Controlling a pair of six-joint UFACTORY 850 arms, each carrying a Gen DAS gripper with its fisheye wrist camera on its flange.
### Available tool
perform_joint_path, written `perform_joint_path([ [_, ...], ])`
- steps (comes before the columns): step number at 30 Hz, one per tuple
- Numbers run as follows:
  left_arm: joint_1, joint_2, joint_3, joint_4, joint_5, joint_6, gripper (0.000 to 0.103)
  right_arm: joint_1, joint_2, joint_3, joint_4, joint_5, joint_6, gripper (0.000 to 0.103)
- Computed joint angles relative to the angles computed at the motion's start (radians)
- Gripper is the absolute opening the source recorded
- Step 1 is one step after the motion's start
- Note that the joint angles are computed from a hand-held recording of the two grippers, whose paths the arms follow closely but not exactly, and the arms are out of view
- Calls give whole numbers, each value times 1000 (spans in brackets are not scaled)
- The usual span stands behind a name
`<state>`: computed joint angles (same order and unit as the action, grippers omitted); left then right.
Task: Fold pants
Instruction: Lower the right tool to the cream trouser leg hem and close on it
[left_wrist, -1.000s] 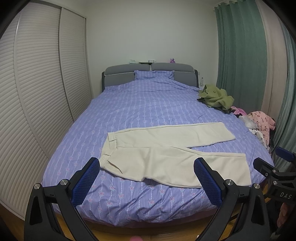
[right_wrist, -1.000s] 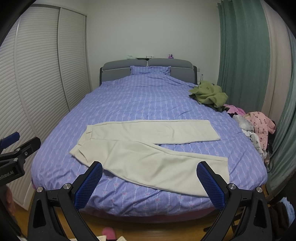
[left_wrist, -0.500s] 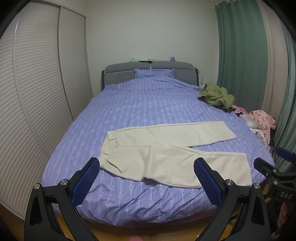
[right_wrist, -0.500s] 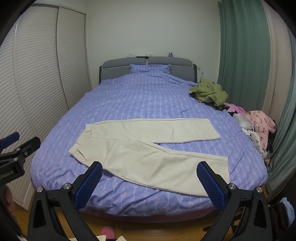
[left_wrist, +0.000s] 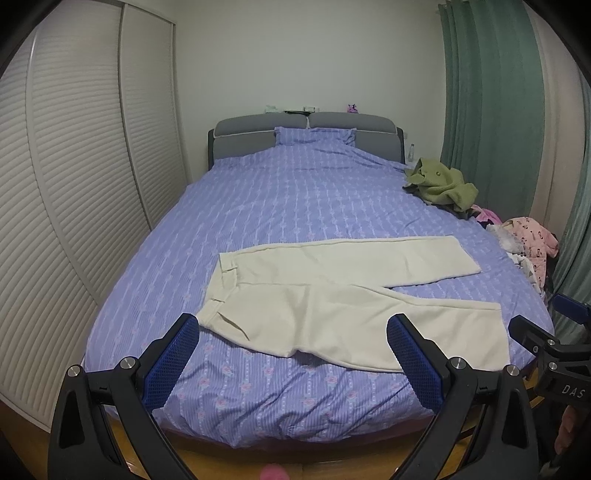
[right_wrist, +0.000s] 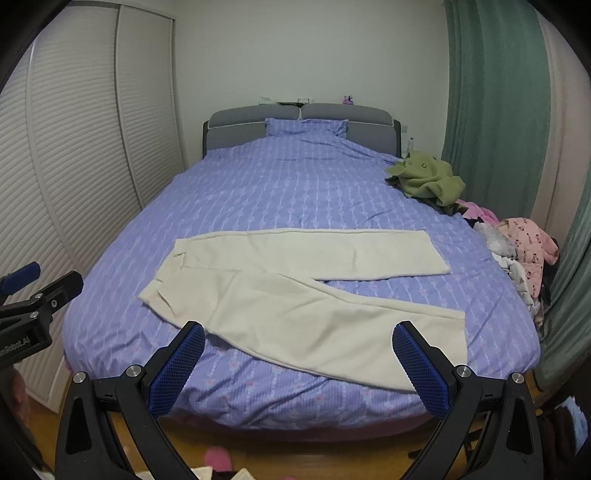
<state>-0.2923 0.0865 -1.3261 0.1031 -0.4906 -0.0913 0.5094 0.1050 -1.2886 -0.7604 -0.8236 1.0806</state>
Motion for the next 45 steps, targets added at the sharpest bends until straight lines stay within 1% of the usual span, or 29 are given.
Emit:
perform_joint_path([
  [7,40,-34,-9,-12,-13,-1,103,-11,-55,-31,66,21,-32,103],
  [10,86,-73,-24,-54,-21,55,103,-20,-95,-60,119,34,-62,103],
  [11,100,-92,-36,-66,-25,74,103,-24,-122,-81,141,32,-70,103],
  [15,169,-191,-99,-161,-38,194,103,-35,-226,-162,192,16,-62,103],
  [19,227,-322,-207,-259,-83,322,103,-42,-372,-288,225,-53,-29,103],
  [22,247,-414,-272,-291,-103,398,103,-48,-454,-349,275,-85,-4,103],
  [25,256,-500,-323,-303,-127,454,103,-56,-528,-383,325,-94,22,103],
  [29,256,-604,-388,-297,-168,452,103,-70,-587,-379,358,-66,68,103],
  [31,261,-674,-447,-316,-214,413,103,-81,-609,-371,378,-64,103,103],
  [35,272,-793,-546,-355,-295,307,103,-122,-635,-323,466,7,166,102],
  [36,273,-813,-561,-357,-303,288,103,-130,-642,-315,478,20,178,102],
  [38,269,-848,-585,-357,-313,278,103,-141,-654,-299,473,42,238,101],
  [41,256,-881,-595,-333,-289,299,103,-154,-653,-252,456,112,342,101],
  [44,246,-914,-608,-304,-287,282,101,-164,-656,-217,446,162,402,101],
  [45,244,-923,-611,-298,-290,276,100,-170,-654,-200,453,187,418,99],
])
